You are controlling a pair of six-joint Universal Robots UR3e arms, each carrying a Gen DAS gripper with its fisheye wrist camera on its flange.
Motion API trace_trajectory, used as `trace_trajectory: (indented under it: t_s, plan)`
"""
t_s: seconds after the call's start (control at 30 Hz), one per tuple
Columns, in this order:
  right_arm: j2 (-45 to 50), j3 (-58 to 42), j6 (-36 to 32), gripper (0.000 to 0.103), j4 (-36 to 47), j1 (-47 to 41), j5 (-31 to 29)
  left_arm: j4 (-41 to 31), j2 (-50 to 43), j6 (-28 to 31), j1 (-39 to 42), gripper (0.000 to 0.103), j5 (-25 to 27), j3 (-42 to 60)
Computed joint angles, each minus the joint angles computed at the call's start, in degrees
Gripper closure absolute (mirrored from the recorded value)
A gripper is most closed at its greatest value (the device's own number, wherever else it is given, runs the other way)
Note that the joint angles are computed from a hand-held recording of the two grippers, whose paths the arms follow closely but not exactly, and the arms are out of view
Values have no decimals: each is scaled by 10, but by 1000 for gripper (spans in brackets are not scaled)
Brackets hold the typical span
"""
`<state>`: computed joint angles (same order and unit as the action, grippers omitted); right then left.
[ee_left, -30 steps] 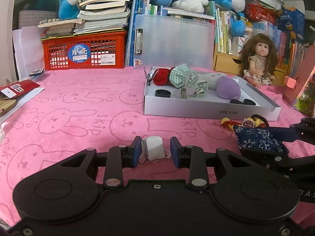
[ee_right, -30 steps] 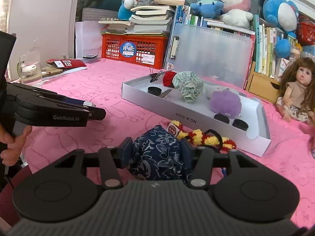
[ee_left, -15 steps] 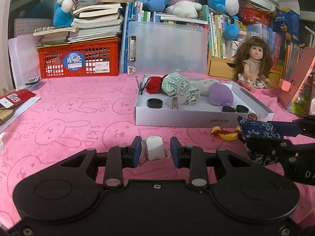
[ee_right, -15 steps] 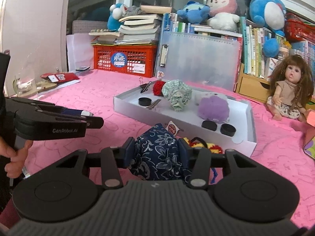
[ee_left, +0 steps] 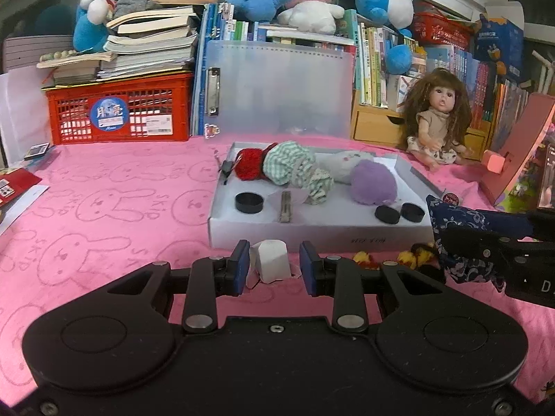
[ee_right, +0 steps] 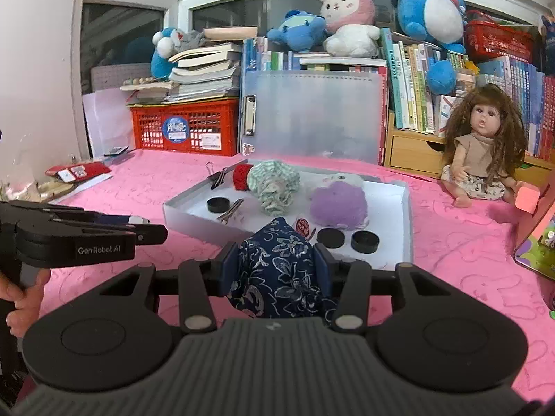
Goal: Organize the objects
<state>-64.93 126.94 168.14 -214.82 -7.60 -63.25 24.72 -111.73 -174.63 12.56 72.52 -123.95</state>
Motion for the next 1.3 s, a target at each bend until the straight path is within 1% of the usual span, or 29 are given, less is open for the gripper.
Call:
trace_trajectory:
  t_s: [0.23, 0.53, 0.97, 1.3]
  plan:
    - [-1, -43, 24, 53, 30, -10, 7, -41, -23, 0, -26, 73, 5, 73]
    - [17, -99, 45, 53, 60, -11, -3, -77, -54, -1, -48, 73, 9, 153]
    - [24, -156, 74, 53, 93, -31, -13, -118, -89, -18, -46, 73, -3, 228]
    - [45, -256, 105, 53, 160, -37, -9, -158, -141, -35, -50, 73, -22, 351]
